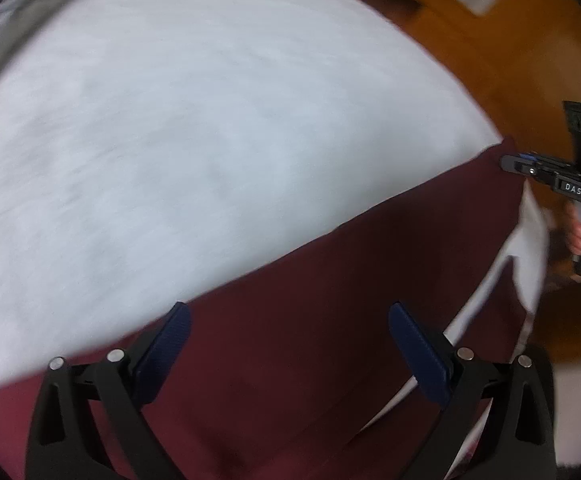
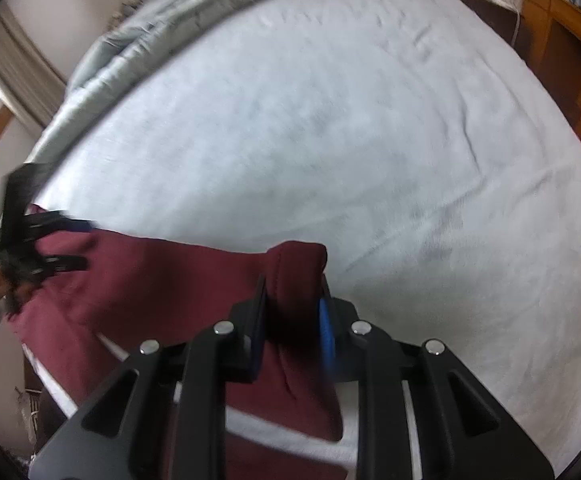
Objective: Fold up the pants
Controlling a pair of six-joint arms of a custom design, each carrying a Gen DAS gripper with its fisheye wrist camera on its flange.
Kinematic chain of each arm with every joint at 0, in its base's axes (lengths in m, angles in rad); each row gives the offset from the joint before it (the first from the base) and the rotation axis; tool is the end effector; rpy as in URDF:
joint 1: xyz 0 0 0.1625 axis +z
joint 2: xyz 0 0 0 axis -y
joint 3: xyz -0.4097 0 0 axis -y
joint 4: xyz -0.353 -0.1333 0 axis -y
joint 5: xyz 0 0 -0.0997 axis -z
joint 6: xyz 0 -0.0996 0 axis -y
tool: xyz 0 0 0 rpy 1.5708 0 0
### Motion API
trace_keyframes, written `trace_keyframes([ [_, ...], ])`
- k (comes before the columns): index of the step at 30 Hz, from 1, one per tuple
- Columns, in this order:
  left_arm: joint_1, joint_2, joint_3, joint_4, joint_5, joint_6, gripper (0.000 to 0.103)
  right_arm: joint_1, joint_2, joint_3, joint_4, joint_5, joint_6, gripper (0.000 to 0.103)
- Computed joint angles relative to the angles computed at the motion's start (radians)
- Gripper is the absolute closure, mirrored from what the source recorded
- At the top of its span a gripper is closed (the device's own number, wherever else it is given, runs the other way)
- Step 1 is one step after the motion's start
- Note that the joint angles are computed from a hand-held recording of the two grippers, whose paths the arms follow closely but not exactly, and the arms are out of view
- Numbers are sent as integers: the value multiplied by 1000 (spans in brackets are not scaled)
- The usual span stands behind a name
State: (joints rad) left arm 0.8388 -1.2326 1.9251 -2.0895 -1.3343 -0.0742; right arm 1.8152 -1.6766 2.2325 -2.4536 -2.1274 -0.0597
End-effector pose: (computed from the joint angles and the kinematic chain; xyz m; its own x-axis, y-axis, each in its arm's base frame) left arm -0.2104 -0.4685 0.2110 -0.7429 0.6237 -0.2430 0.6049 0.7810 0.1553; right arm 0.1698 -0.3474 0.3356 -0.8497 -0.0956 0.5186 -0.2804 0.9148 -0.2907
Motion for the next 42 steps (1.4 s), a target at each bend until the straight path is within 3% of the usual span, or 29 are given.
trace_keyframes([
  [7,96,150,-171,135,-315,195,4,103,-22,-41,0,43,-34,82],
  [13,151,241,-295,296,-415,184,4,145,-27,-65,11,56,-38,82],
  [16,163,252,-308,319,-413,186,6,144,-42,-57,10,65,-38,82],
  [18,159,235,-305,313,-393,176,34,140,-44,-50,1,59,-27,82],
  [19,166,236,-321,333,-372,186,67,131,-49,-44,-4,62,-17,82],
  [20,156,226,-312,337,-344,188,81,122,-55,-37,-7,68,-9,82],
  [22,129,179,-268,302,-303,193,88,107,-63,-24,-10,74,10,82],
  [26,17,19,-102,107,-167,89,89,124,-76,22,-30,12,57,82],
  [29,-195,-144,70,61,38,-10,89,138,-115,64,-34,-13,82,82],
  [32,-344,-235,181,114,151,-114,89,170,-170,126,-16,-58,114,82],
  [34,-438,-293,268,143,161,-194,89,188,-212,169,12,-81,140,82],
  [39,-564,-405,439,185,114,-376,89,203,-355,295,153,-95,239,80],
  [40,-584,-416,465,188,112,-398,89,207,-374,314,208,-99,279,76],
  [42,-609,-425,509,189,111,-439,89,243,-375,322,304,-123,376,55],
])
